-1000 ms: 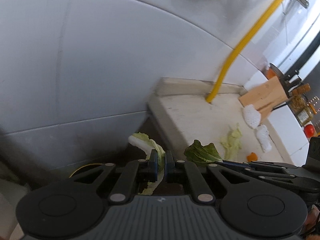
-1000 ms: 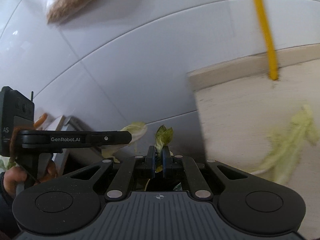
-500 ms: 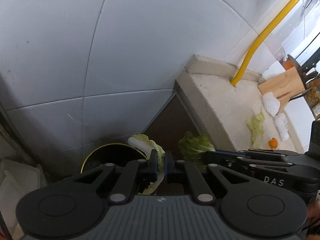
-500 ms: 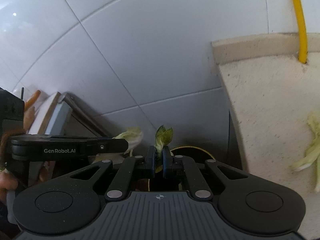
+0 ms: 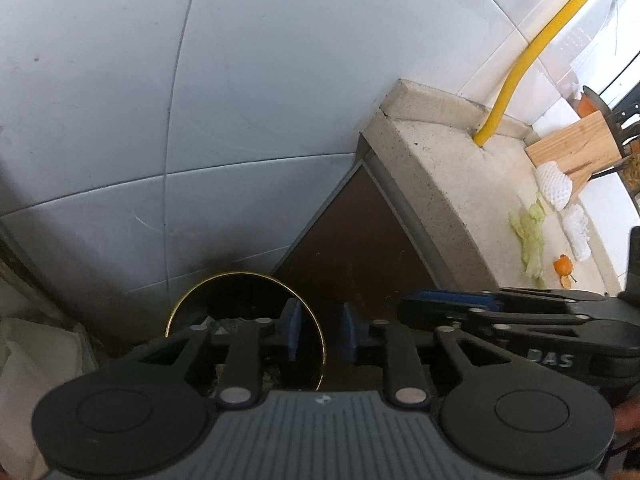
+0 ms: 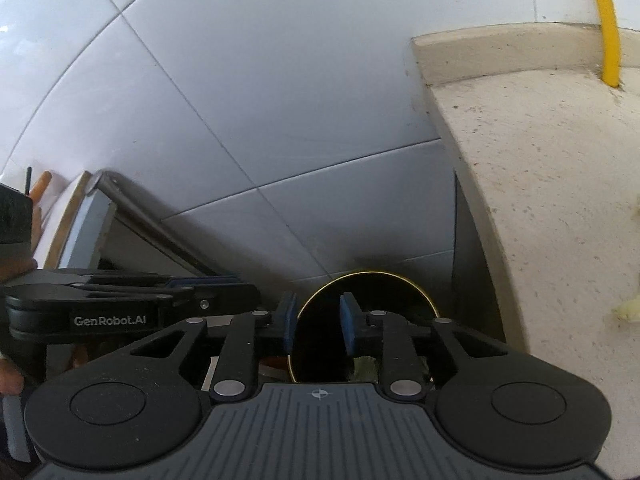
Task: Collect trash
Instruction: 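Open both grippers to drop the leaves into the bin, then raise both open tools back over the counter scraps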
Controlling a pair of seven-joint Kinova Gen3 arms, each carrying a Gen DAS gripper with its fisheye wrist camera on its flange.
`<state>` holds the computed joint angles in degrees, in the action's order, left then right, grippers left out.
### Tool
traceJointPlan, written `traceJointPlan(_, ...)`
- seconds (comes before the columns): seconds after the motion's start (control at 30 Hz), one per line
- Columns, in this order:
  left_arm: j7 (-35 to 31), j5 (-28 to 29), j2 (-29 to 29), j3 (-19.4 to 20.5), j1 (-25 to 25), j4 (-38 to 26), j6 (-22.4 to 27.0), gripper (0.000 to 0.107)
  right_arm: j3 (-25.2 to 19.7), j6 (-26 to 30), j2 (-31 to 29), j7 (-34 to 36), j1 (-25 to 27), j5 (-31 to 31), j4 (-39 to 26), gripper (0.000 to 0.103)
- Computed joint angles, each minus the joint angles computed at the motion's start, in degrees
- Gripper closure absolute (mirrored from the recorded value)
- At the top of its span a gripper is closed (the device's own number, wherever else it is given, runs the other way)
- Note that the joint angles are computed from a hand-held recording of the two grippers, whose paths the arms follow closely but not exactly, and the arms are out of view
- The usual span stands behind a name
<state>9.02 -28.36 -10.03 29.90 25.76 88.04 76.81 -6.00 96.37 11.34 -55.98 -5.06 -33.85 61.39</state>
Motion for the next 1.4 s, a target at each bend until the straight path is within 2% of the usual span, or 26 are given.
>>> traceJointPlan(0.1, 0.0, 0.2, -0.2, -0.2, -0.2, 0.7, -0.6, 0.086, 0.6, 0.6, -0.6, 0.3, 1.3, -1.0, -0.6, 0.063)
traceJointPlan(0.27, -1.2, -0.3, 0.1, -0.1, 0.2, 0.4, -0.6, 0.082, 1.7, 1.4, -1.7, 0.8, 3.8, -3.0, -1.4, 0.060)
traceJointPlan(0.47, -2.1, -1.1, 0.6, 0.0, 0.9, -0.3, -0.6, 0.081, 4.3, -1.0, -3.9, 2.5, 7.8, -4.3, -1.8, 0.054)
traceJointPlan(0.57, -4.3, -0.7, 0.9, -0.8, 1.1, -1.3, -2.5, 0.080, 6.0, -3.7, -5.0, 4.2, 10.3, -4.0, -2.3, 0.044)
traceJointPlan(0.67, -7.6, -2.3, 3.1, -1.1, 1.7, -4.6, -3.6, 0.078, 7.2, -6.6, -5.2, 4.8, 11.9, -2.7, -2.9, 0.041)
traceJointPlan(0.73, -9.6, -3.5, 4.5, -2.0, 2.6, -6.5, -5.4, 0.072, 7.6, -7.7, -4.2, 3.5, 12.7, -1.3, -4.0, 0.041)
traceJointPlan(1.0, -23.1, -4.0, 14.3, -7.8, 6.7, -19.1, -9.7, 0.068, 6.9, -11.7, -1.1, 1.8, 15.7, 1.1, -5.8, 0.040)
traceJointPlan(1.2, -32.4, -3.3, 23.4, -10.8, 10.0, -31.4, -7.1, 0.067, 6.1, -13.7, 1.0, 2.8, 17.4, 2.1, -7.1, 0.037)
traceJointPlan(1.4, -38.3, -0.4, 28.8, -13.9, 12.1, -38.9, -5.1, 0.063, 5.0, -11.8, 4.5, 2.7, 19.2, 2.3, -11.3, 0.032)
